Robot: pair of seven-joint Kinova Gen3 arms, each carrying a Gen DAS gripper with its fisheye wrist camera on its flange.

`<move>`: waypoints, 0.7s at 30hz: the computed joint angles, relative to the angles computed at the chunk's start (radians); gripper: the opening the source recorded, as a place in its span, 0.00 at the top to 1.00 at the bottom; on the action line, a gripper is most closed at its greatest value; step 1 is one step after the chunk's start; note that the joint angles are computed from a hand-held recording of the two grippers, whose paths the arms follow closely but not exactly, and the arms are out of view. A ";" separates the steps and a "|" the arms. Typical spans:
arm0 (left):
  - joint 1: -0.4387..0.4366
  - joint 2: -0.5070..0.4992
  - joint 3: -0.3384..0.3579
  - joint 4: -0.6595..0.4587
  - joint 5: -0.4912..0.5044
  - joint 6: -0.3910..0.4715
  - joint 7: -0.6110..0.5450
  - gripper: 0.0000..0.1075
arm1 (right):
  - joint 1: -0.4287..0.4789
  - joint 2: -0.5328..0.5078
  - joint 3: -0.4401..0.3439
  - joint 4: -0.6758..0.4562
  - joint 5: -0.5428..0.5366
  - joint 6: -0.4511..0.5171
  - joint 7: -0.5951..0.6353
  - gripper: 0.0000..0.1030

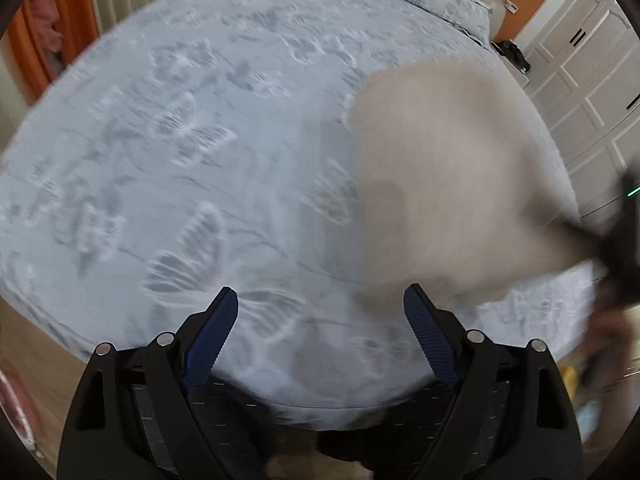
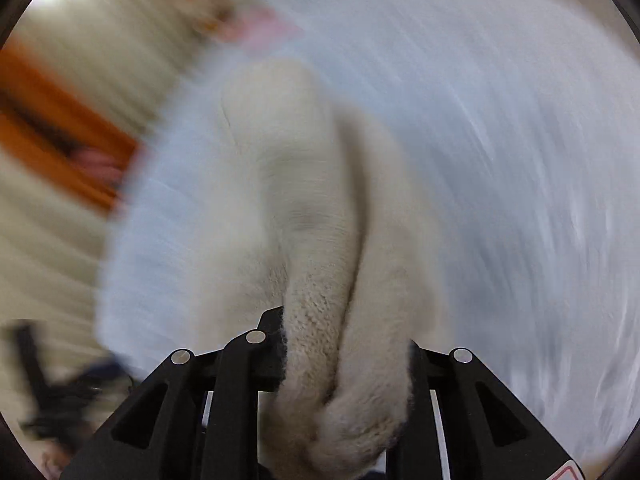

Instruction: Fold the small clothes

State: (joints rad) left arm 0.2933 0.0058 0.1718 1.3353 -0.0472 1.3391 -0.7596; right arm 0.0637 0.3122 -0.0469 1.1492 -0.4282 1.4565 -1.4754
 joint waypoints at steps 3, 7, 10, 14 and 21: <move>-0.005 0.029 -0.005 0.001 0.063 -0.035 -0.015 0.23 | 0.103 -0.002 -0.032 0.111 -0.079 -0.029 0.036 0.80; -0.011 0.071 -0.014 -0.003 0.147 -0.094 -0.048 0.22 | 0.140 -0.032 -0.043 0.165 -0.147 -0.083 0.054 0.73; -0.026 0.118 -0.024 -0.013 0.215 -0.129 -0.060 0.20 | 0.089 -0.054 0.004 0.151 -0.119 -0.094 0.053 0.62; -0.063 0.170 -0.038 0.009 0.321 -0.208 -0.082 0.17 | 0.004 -0.099 0.048 0.141 0.013 -0.155 0.023 0.25; -0.136 0.256 -0.038 0.073 0.505 -0.292 -0.138 0.12 | 0.141 0.040 -0.046 0.095 -0.068 -0.075 0.044 0.18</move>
